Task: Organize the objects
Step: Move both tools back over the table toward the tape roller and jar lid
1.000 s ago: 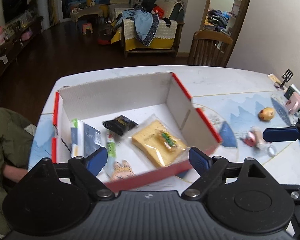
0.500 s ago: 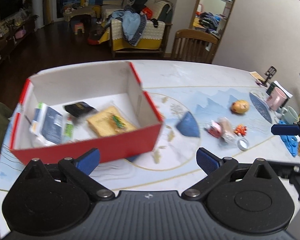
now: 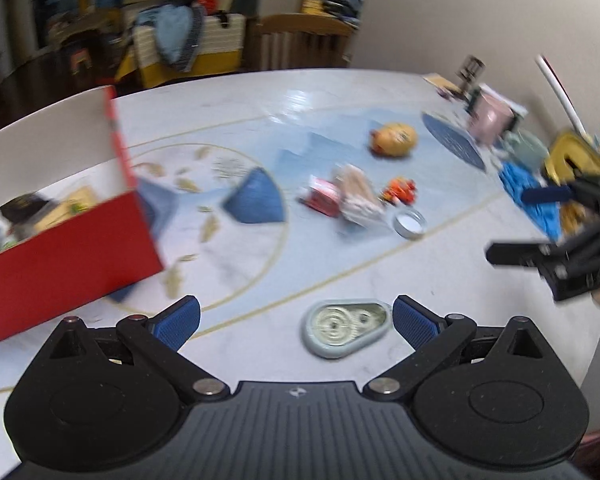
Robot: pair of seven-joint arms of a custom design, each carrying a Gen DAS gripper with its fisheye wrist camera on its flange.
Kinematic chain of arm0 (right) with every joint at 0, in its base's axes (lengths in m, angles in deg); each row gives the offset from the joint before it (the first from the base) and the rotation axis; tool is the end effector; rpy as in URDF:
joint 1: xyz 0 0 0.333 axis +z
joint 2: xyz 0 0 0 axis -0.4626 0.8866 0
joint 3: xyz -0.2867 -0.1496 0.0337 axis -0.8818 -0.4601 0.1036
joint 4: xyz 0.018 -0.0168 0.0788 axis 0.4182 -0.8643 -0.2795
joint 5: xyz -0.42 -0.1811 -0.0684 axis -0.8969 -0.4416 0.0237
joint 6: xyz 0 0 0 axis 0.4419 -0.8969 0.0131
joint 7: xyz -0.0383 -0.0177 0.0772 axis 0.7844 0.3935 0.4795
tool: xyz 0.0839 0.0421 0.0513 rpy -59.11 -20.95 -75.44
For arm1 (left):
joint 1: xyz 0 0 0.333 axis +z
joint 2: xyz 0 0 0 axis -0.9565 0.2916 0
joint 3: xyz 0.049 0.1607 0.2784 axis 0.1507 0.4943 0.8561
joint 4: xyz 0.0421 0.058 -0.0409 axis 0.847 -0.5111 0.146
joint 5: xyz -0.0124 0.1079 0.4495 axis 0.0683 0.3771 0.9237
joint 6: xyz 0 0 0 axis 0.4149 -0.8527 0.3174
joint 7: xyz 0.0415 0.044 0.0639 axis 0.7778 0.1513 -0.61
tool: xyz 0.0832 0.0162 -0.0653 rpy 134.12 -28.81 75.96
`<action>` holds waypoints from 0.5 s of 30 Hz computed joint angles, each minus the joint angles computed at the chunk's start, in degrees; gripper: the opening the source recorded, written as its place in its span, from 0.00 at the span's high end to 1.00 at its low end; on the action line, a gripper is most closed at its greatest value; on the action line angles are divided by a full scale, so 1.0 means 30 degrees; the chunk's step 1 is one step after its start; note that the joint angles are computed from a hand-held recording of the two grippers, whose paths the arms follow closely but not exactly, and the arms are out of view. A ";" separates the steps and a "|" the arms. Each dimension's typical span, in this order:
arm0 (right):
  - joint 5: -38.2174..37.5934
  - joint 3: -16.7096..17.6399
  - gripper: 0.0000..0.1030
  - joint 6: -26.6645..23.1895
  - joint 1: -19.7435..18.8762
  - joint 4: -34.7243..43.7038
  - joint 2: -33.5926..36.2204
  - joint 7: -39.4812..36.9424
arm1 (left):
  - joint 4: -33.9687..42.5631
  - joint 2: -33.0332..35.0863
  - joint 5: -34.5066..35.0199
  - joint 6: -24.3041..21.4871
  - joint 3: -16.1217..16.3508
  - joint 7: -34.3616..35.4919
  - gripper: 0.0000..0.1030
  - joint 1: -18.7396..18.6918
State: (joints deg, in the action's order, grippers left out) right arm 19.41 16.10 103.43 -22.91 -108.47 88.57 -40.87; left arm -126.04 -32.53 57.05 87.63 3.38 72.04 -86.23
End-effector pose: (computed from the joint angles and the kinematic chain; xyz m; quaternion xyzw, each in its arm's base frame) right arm 0.6894 0.0637 0.5308 -0.8809 0.3302 -0.1301 0.3130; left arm 0.5814 -0.2981 0.4992 -0.6877 0.6460 -0.2694 0.1930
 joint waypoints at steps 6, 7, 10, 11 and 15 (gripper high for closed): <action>-0.0757 0.0045 0.00 0.0344 -0.0121 0.0891 0.1314 0.0597 | 0.1298 0.2054 -0.0628 -0.0065 -0.0061 0.2200 0.00 -0.0310; -0.0870 0.0080 0.00 0.0449 -0.0132 0.0993 0.1491 0.0676 | 0.1445 0.2297 -0.0746 -0.0118 -0.0037 0.2364 0.00 -0.0339; -0.1174 0.0164 0.00 0.0412 -0.0194 0.1479 0.2113 0.1134 | 0.1797 0.2911 -0.1293 -0.0129 -0.0017 0.3093 0.00 -0.0376; -0.1265 0.0197 0.00 0.0418 -0.0215 0.1622 0.2313 0.1282 | 0.1931 0.3103 -0.1307 -0.0208 0.0000 0.3299 0.00 -0.0411; -0.1815 0.0303 0.01 0.0166 -0.0279 0.2261 0.3047 0.1912 | 0.2307 0.3702 -0.1896 -0.0259 -0.0077 0.4989 0.00 -0.0362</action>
State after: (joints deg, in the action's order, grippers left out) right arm 13.96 17.01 103.93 -23.75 -101.69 97.72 -35.13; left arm -119.12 -21.42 51.36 86.85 3.15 87.01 -87.32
